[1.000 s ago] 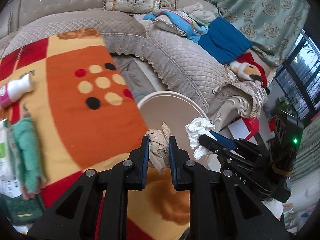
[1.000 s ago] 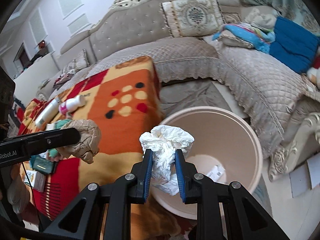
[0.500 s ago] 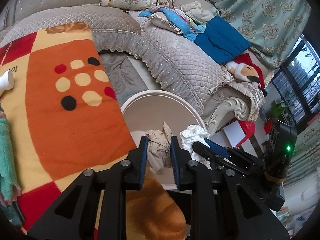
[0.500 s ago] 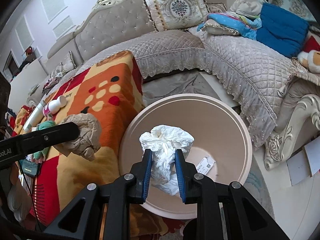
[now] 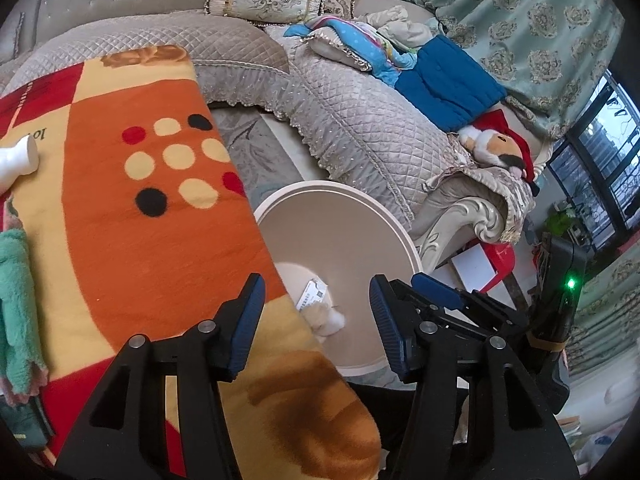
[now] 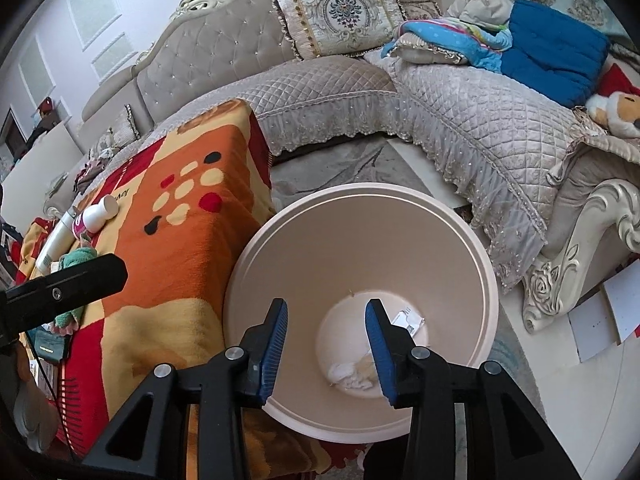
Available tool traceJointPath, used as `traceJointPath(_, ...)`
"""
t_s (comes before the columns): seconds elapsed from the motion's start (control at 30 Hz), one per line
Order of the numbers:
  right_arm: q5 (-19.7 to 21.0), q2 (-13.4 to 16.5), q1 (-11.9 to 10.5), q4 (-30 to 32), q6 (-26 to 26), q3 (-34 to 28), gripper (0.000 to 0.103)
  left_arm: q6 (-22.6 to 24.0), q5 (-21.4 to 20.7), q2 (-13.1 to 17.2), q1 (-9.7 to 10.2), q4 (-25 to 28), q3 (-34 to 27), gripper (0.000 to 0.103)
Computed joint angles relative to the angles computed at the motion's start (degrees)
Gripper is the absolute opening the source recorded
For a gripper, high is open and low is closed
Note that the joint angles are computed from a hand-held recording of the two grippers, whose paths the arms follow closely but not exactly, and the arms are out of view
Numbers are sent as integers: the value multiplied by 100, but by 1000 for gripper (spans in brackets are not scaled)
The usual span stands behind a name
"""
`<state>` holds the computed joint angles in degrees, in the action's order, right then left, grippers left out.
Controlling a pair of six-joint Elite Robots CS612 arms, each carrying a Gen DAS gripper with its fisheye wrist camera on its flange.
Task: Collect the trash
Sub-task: 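Move both grippers back toward the remaining trash on the blanket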
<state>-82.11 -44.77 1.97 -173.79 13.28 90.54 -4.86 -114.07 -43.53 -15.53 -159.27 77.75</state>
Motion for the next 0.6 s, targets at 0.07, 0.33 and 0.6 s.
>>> traceJointPath(0.07, -3, -2, 13, 23, -17, -13, 39, 11, 46, -18, 1, -12, 24, 53)
traceJointPath(0.33, -25, -47, 98, 58, -117, -23, 43, -50, 155, -119, 45, -125, 175, 53)
traceJointPath(0.6, 70, -86, 225, 39, -292, -90, 44, -115, 383, -301, 136, -282, 427, 53)
